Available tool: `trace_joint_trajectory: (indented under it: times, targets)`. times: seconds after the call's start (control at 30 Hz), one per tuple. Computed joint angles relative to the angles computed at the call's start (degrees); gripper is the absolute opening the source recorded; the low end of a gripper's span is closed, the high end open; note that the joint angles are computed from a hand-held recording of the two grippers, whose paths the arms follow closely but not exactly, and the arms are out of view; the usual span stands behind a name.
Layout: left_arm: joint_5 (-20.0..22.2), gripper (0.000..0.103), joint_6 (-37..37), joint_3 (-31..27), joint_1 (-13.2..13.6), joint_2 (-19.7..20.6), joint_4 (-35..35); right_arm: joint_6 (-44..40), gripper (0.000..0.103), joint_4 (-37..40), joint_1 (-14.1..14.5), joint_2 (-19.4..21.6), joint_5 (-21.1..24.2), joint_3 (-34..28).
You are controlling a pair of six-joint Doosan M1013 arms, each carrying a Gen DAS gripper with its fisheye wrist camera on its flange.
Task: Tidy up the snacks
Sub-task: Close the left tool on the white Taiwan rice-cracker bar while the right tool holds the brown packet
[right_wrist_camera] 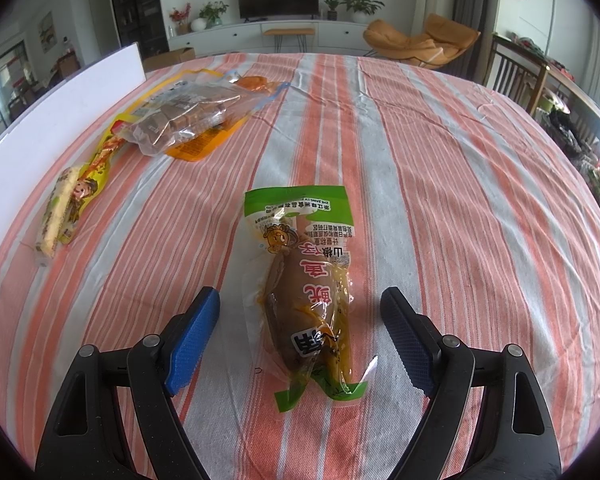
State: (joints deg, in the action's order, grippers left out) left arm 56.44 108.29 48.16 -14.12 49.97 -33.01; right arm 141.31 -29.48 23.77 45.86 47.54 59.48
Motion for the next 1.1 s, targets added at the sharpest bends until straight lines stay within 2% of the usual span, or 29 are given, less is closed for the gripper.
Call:
trace_joint_trajectory:
  times: [0.1,0.2,0.33,0.4,0.47,0.5,0.53,0.57,0.6,0.63,0.8,1.0,1.07,1.1]
  targets:
    - [1.52,0.091,-2.68,-3.71,0.24,1.53,0.59,0.04,0.085,0.03,-0.01,-0.03,-0.10,0.06]
    - [3.30,0.091,-3.16,-7.82,-0.66,3.41,2.28,0.04,0.085,0.03,-0.01,-0.04,-0.10,0.07]
    - [6.14,0.091,-6.77,-16.88,-3.54,7.99,10.59,0.06,0.085,0.02,-0.02,-0.08,-0.12,0.13]
    - [7.98,0.091,-10.16,-21.17,-4.44,10.44,14.97,0.09,0.085,0.04,-0.02,-0.09,-0.19,0.16]
    - [9.73,0.088,-12.34,-24.04,-4.64,12.33,16.51,0.11,0.085,0.08,-0.02,-0.08,-0.25,0.13]
    - [10.16,0.070,-12.71,-24.45,-4.49,12.75,16.00,0.08,0.085,0.09,-0.02,-0.07,-0.23,0.11]
    - [10.71,0.028,-12.54,-24.54,-4.19,13.03,14.75,0.08,0.085,0.09,-0.02,-0.07,-0.23,0.11]
    - [11.48,0.019,-12.21,-24.32,-3.78,13.24,13.25,0.06,0.085,0.07,-0.02,-0.08,-0.20,0.12]
    - [9.56,0.013,-11.15,-21.70,-3.34,12.07,11.59,0.06,0.085,0.07,-0.02,-0.08,-0.20,0.12]
    - [7.76,0.000,-10.35,-18.95,-3.04,10.66,11.22,0.07,0.085,0.11,-0.02,-0.06,-0.22,0.09]
    - [5.06,0.000,-5.18,-10.14,-1.50,5.40,8.60,0.06,0.085,0.06,0.00,-0.04,-0.12,0.05]
    - [8.25,0.001,0.78,-4.20,-0.88,1.69,9.47,-0.05,0.085,-0.06,0.03,0.04,0.17,-0.09]
    - [6.49,0.023,3.10,-1.90,-1.11,0.54,11.25,-0.06,0.085,-0.05,0.04,0.06,0.20,-0.14]
    - [5.59,0.058,3.27,-1.20,-1.13,0.26,11.81,0.01,0.085,-0.14,0.10,0.15,0.37,-0.31]
